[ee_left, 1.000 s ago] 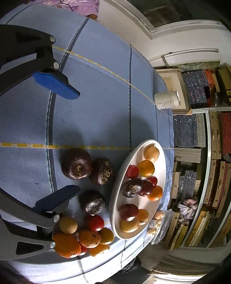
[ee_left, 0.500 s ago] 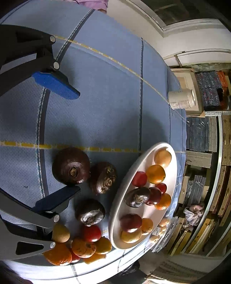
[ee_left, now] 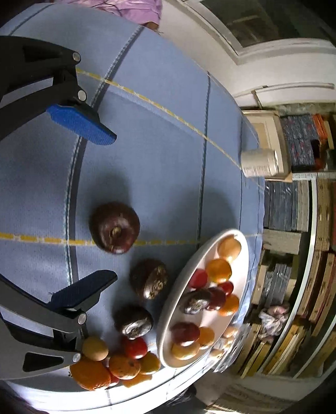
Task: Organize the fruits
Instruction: 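Grasp a dark brown round fruit with the left gripper while the right grasps another tangerine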
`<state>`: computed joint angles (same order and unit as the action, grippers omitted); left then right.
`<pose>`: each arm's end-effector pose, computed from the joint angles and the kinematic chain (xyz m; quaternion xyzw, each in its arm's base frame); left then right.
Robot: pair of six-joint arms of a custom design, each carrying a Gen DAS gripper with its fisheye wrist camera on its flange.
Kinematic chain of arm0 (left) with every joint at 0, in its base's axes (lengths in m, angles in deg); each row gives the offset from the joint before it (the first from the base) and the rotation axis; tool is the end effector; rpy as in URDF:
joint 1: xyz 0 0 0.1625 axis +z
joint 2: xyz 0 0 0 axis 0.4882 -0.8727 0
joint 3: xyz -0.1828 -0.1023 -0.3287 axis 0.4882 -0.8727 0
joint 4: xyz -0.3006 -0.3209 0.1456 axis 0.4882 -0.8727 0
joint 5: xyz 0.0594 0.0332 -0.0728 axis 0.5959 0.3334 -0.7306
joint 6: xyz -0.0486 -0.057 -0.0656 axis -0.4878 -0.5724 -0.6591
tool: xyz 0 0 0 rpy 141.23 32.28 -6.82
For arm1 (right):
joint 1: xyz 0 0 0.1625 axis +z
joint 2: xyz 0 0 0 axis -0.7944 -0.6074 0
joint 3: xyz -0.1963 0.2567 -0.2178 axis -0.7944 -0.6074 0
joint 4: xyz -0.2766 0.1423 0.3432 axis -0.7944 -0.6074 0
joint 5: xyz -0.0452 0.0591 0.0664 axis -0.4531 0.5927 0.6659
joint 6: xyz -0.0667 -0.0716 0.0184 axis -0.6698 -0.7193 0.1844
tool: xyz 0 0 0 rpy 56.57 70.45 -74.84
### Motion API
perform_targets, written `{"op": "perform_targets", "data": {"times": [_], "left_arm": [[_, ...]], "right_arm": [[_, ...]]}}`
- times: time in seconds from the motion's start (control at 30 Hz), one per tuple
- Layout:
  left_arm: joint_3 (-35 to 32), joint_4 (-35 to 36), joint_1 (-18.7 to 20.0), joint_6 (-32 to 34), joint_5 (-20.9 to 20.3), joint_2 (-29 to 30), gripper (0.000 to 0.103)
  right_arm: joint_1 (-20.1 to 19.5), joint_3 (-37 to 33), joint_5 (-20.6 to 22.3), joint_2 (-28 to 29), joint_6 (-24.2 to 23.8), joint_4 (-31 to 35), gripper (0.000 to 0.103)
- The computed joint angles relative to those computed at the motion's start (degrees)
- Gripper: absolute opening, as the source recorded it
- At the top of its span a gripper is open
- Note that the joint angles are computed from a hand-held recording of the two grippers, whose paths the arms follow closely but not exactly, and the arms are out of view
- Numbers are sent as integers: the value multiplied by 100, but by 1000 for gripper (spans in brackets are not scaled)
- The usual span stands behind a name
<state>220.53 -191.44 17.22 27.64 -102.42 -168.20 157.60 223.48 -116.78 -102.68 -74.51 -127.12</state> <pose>-0.0719 -0.3972 0.2491 0.0638 0.8521 -0.3505 0.3834 0.2197 -0.3878 0.1177 0.1949 -0.8878 0.4045 0.1004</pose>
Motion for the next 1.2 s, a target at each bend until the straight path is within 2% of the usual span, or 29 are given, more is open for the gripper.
{"op": "perform_targets", "data": {"times": [0.2,0.67,0.7,0.83,0.93,1.13,1.17,1.2], "left_arm": [[-20,-416,117,213,-179,84,96],[-136,-443,264,280,-332,245,77],[-140,-490,271,326,-342,265,74],[-96,-747,236,638,-429,286,43],[-81,-718,208,622,-419,272,43],[-56,-582,157,531,-401,223,43],[-51,-576,147,538,-403,223,43],[-49,-570,143,549,-407,223,43]], "right_arm": [[67,-7,-39,49,-93,55,98],[256,-57,-134,162,-410,359,98],[268,-61,-143,175,-424,373,98],[305,-78,-135,200,-477,526,98],[359,-110,-158,231,-597,752,98],[652,-237,-528,541,-1054,918,96],[655,-249,-538,554,-1064,934,94],[649,-265,-550,560,-1036,984,87]]}}
